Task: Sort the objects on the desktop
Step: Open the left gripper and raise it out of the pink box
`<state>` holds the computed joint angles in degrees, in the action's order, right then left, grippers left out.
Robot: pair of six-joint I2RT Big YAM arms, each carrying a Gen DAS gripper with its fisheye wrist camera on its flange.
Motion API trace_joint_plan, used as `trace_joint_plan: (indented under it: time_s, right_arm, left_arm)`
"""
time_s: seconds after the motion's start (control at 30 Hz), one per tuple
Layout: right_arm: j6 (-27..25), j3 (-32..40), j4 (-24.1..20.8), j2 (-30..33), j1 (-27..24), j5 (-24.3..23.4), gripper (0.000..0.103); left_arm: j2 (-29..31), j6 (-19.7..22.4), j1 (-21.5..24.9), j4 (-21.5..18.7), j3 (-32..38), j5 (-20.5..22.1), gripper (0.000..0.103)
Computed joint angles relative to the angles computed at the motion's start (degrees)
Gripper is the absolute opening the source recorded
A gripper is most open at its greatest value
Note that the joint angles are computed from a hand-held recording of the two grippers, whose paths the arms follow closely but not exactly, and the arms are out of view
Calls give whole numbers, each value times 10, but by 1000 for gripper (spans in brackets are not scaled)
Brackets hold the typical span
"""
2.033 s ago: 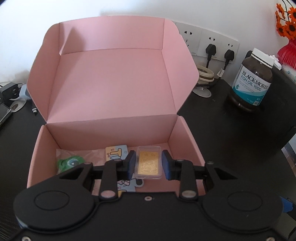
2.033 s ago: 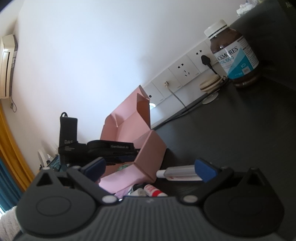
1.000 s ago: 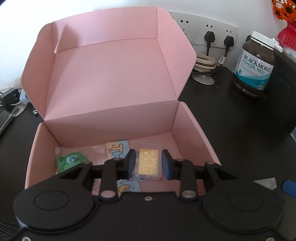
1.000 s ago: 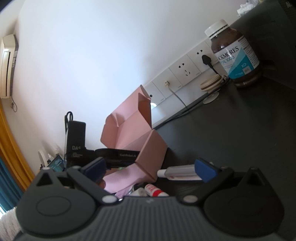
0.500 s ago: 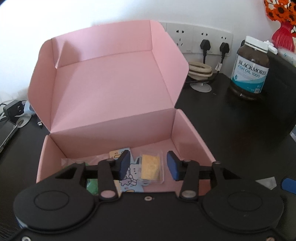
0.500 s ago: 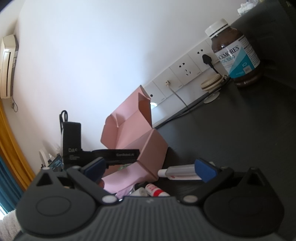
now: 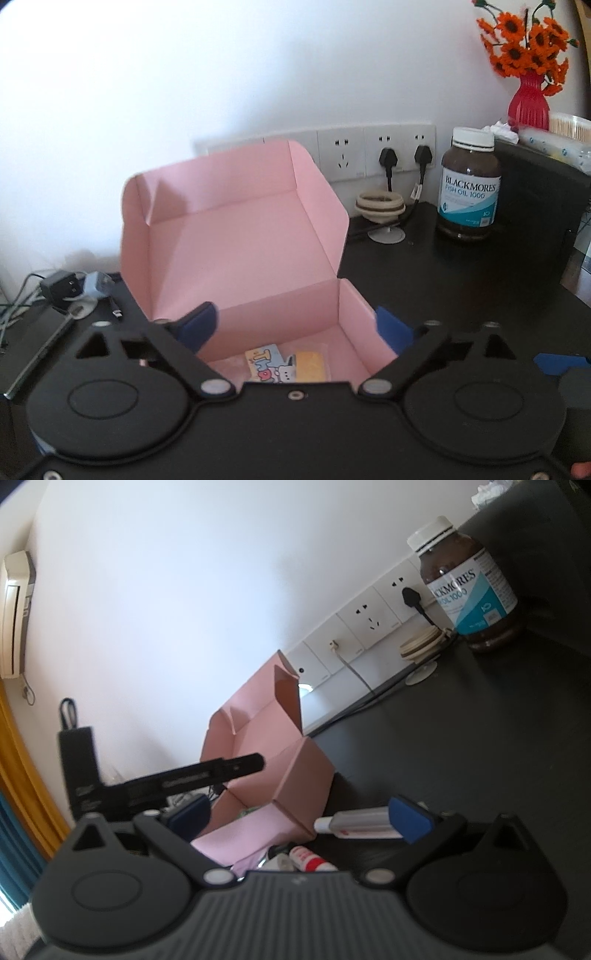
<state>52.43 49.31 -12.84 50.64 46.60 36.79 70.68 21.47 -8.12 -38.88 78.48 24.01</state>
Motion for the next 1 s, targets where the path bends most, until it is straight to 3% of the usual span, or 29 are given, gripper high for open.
trace_joint_plan:
  time_s: [0.4, 0.77, 1.0]
  right_arm:
    - [6, -2, 2, -1, -6, -6, 102]
    - [12, -3, 2, -2, -5, 2, 102]
    - [13, -2, -1, -1, -2, 12, 102]
  left_arm:
    - [-41, 4, 37, 5, -24, 47, 103]
    - [-66, 49, 142, 11, -64, 203, 103]
    - [-64, 88, 206, 6, -81, 249, 103]
